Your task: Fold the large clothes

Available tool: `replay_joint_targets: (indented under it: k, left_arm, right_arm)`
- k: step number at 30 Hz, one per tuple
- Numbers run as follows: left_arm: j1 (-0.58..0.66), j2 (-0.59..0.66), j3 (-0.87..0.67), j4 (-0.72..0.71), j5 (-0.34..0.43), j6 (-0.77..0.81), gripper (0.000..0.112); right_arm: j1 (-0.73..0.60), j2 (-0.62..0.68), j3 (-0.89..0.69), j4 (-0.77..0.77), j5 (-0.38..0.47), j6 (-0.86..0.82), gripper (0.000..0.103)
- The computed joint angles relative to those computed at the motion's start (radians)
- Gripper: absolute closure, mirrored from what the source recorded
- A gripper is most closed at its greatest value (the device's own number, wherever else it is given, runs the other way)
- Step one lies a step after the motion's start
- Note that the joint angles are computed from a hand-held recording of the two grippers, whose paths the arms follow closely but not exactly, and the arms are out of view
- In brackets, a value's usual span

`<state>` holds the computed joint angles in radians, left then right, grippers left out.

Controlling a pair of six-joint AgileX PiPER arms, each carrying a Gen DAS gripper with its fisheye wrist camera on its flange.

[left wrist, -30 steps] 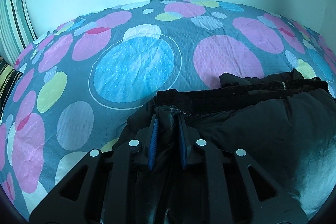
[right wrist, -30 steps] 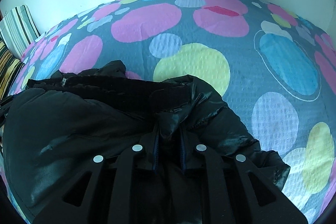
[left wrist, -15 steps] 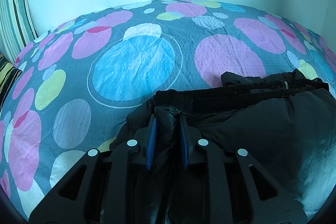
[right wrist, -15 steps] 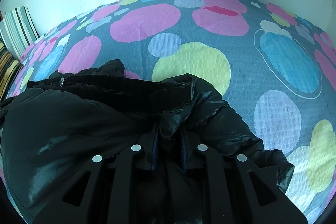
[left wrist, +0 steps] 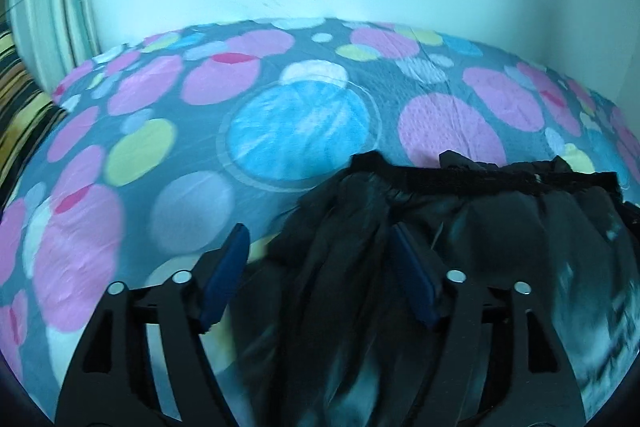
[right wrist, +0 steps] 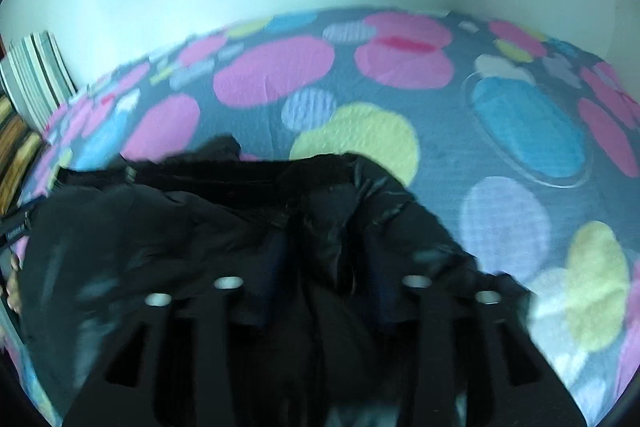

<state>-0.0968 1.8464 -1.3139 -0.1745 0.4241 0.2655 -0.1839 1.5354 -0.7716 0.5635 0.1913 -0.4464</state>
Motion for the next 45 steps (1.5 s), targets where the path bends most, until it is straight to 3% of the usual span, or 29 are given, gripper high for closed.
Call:
replay_joint_targets:
  k: [2,4,7,8,11,12,14,20,25,27,29,33,35,41,45]
  left_arm:
    - [0.045,-0.091,0.107,-0.069,-0.021,0.077,0.033]
    - [0.090,-0.165,0.195,-0.129,-0.020,0.136,0.031]
    - [0.193,-0.289,0.347,-0.325,0.002,0.316,0.029]
    - [0.233,-0.323,0.391,-0.397,0.022,0.382,0.028]
    - [0.315,-0.384,0.487,-0.519,0.067,0.500,0.026]
    - [0.332,-0.396,0.516,-0.539,0.084,0.528,0.026]
    - [0.337,-0.413,0.556,-0.549,0.081,0.552,0.026]
    - [0.334,-0.397,0.592,-0.648,0.079,0.614,0.024]
    - [0.336,-0.323,0.557,-0.733,0.096,0.637,0.023]
    - [0.364,-0.278,0.540,-0.820,0.166,0.702,0.042]
    - [0.384,-0.248,0.533,-0.886,0.245,0.764,0.077]
    - [0.317,-0.299,0.562,-0.880,0.167,0.790,0.085]
    - [0.317,-0.316,0.567,-0.868,0.168,0.783,0.091]
    - [0.343,-0.388,0.593,-0.815,0.198,0.771,0.097]
    - [0.407,-0.452,0.623,-0.770,0.276,0.761,0.097]
  right_arm:
    - [-0.015,-0.113,0.080,-0.026,0.009,0.038,0.036]
    - [-0.047,-0.213,0.159,0.047,0.044,-0.030,0.036]
    - [-0.103,-0.374,0.288,0.081,0.100,-0.070,0.036]
    - [-0.139,-0.429,0.331,0.127,0.130,-0.118,0.035]
    - [-0.362,-0.526,0.429,0.353,0.324,-0.363,0.034]
    - [-0.439,-0.541,0.453,0.385,0.389,-0.412,0.034]
    - [-0.517,-0.567,0.490,0.401,0.443,-0.445,0.034]
    - [-0.577,-0.497,0.521,0.529,0.483,-0.573,0.034]
    - [-0.533,-0.377,0.537,0.688,0.430,-0.686,0.029]
    - [-0.552,-0.322,0.547,0.763,0.454,-0.757,0.029]
    - [-0.556,-0.313,0.558,0.792,0.459,-0.792,0.035]
    - [-0.595,-0.292,0.561,0.806,0.544,-0.832,0.070]
    - [-0.636,-0.305,0.560,0.781,0.597,-0.827,0.076]
    - [-0.719,-0.434,0.579,0.657,0.668,-0.757,0.081]
    - [-0.902,-0.556,0.594,0.495,0.835,-0.719,0.081]
